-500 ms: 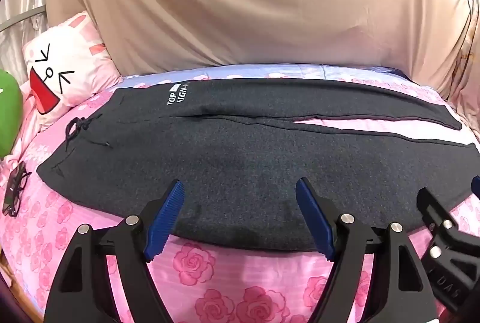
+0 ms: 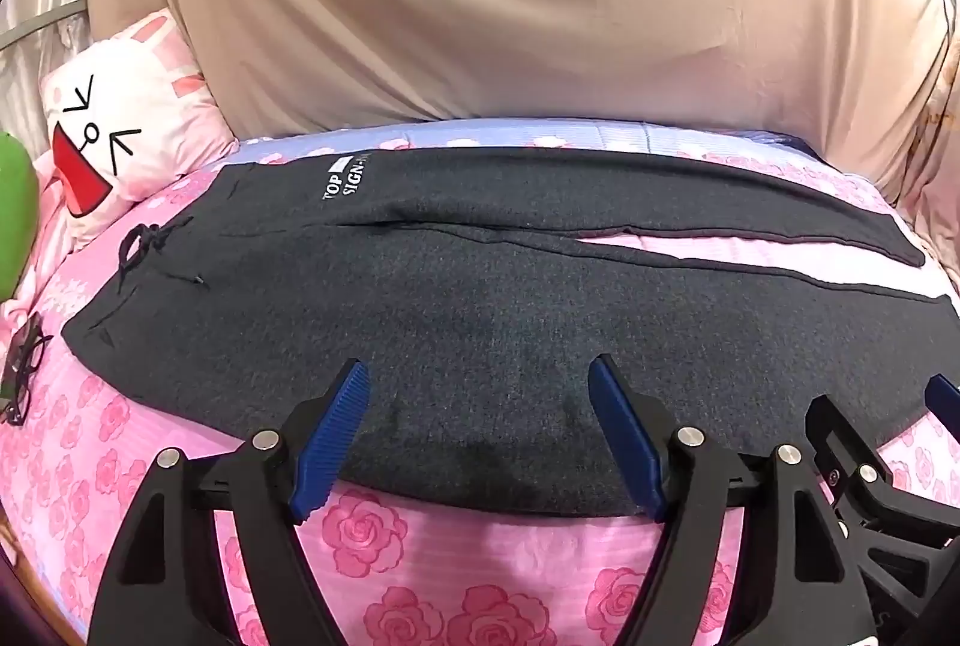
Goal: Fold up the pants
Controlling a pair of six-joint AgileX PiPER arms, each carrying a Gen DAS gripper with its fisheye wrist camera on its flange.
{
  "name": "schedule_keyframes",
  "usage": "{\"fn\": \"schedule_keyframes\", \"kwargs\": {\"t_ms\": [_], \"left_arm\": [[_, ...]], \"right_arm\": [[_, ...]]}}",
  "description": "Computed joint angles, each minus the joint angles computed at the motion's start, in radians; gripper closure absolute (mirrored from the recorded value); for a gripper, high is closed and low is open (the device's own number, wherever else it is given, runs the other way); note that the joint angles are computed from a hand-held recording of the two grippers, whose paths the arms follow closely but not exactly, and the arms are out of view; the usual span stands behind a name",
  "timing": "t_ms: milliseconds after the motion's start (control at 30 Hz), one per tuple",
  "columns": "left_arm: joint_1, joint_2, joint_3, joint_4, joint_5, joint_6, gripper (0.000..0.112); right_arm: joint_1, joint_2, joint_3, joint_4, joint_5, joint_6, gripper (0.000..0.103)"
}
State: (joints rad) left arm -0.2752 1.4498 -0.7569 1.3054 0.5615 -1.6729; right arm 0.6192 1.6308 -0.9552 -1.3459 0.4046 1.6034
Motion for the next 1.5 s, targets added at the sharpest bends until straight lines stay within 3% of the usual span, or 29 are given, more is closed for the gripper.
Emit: {"fn": "schedule_keyframes", "kwargs": {"t_ms": [1500], "left_arm": [[-0.015,-0.006,-0.027,-0.062,0.027,0.063,0.040]], "right_arm": [[0.013,0.021,-0.034,0.069,0.026,-0.061,0.005]]}}
